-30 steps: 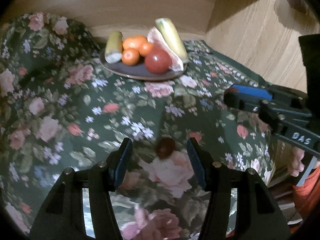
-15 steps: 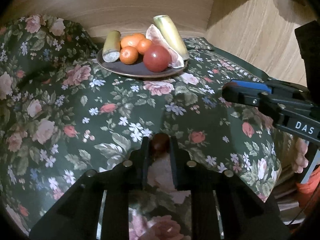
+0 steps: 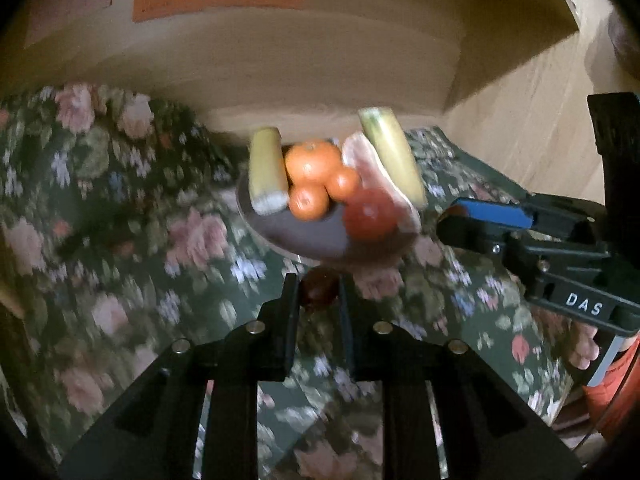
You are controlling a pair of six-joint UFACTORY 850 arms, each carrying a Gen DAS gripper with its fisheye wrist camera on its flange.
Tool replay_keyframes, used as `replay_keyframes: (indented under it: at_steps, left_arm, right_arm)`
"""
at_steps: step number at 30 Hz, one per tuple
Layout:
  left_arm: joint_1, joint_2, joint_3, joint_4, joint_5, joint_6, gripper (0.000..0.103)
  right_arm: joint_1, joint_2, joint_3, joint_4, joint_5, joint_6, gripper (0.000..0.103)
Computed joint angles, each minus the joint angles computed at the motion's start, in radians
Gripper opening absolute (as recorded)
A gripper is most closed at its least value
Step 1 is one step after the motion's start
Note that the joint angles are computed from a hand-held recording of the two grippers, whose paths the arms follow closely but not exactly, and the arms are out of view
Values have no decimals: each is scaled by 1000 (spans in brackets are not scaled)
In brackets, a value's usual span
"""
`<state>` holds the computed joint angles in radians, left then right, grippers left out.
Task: Organize fruits
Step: 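Place the plum on the plate and open the right tool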
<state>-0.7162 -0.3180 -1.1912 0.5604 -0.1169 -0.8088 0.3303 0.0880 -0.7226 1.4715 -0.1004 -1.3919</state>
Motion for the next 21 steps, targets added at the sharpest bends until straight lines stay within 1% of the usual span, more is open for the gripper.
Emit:
replay_keyframes:
  at_steps: [2, 5, 9, 12, 14, 17, 21]
  left_arm:
    - [15, -16, -30, -100, 0, 111, 19]
    - [29, -47, -77, -167, -11, 196, 19]
    - [50, -93, -134, -447, -20, 488, 19]
    - [59, -134, -173, -581, -39, 624, 19]
    - [61, -156, -191, -616, -51, 660, 19]
    - [67, -192, -224, -680, -73, 722, 19]
    - [73, -216, -239, -733, -76, 757, 27]
  right_arm:
    - [-2, -19, -22, 65, -3, -74, 24]
    - [-2, -59, -65, 117, -2, -147, 24]
    - [-1, -117, -121, -24, -4, -33, 24]
    - [3, -157, -152, -13, -2, -58, 24]
    - [3, -179, -170, -83, -6, 3, 24]
    - [1, -202, -185, -138, -12, 48, 24]
    - [-3, -220, -199, -202, -23, 109, 24]
